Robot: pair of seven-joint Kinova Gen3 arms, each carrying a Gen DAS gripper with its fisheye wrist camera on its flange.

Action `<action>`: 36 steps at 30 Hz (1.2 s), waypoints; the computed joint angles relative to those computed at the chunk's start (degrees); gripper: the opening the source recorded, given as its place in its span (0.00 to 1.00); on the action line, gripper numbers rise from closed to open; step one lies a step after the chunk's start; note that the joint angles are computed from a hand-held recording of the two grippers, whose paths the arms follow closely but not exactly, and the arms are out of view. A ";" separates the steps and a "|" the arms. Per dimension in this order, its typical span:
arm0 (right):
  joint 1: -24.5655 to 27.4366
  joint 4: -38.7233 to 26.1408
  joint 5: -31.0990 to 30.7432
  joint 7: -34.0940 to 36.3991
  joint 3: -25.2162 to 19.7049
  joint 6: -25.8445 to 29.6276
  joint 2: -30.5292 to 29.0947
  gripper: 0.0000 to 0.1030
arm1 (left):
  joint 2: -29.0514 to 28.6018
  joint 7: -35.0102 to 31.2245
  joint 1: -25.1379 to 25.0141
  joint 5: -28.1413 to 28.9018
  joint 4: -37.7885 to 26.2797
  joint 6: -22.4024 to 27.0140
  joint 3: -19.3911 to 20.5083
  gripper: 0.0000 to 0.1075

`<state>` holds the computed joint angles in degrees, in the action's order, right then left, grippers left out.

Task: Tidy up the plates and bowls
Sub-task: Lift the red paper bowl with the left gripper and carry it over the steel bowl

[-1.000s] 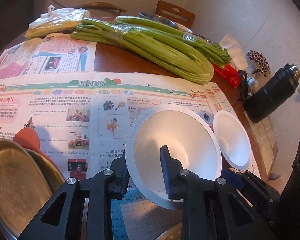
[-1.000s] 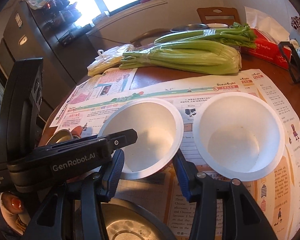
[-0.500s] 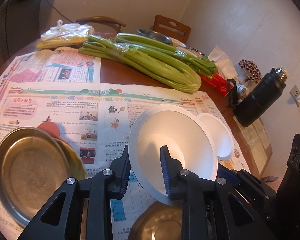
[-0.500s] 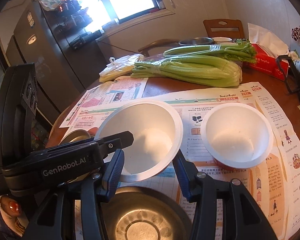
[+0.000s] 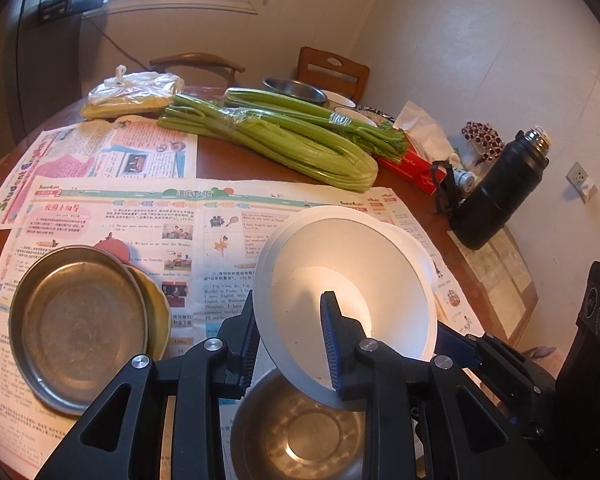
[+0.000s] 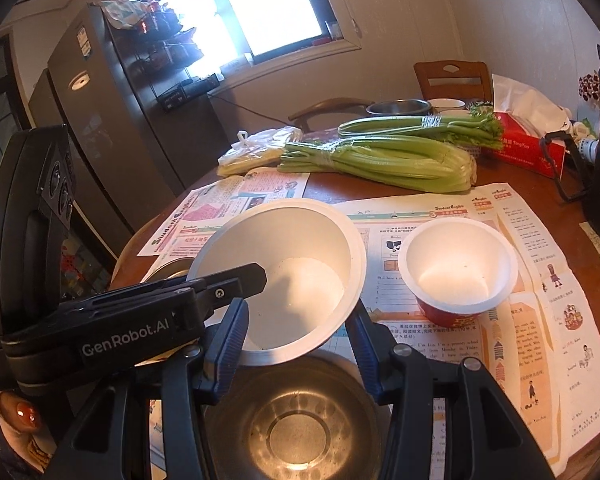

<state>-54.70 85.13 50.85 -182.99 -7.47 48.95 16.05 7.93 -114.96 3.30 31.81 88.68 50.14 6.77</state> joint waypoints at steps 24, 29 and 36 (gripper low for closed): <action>-3.51 4.30 4.56 -5.70 -4.75 5.67 -3.31 0.49 | -7.78 0.11 2.51 -0.98 7.58 0.13 -1.84 0.27; -3.38 4.19 3.28 -4.23 -5.16 6.05 -2.95 0.49 | -7.78 0.67 2.95 -1.96 8.32 0.39 -2.09 0.27; -3.82 4.16 1.69 -2.85 -5.23 6.06 -2.43 0.49 | -7.60 1.47 2.87 -2.39 9.61 0.61 -2.27 0.27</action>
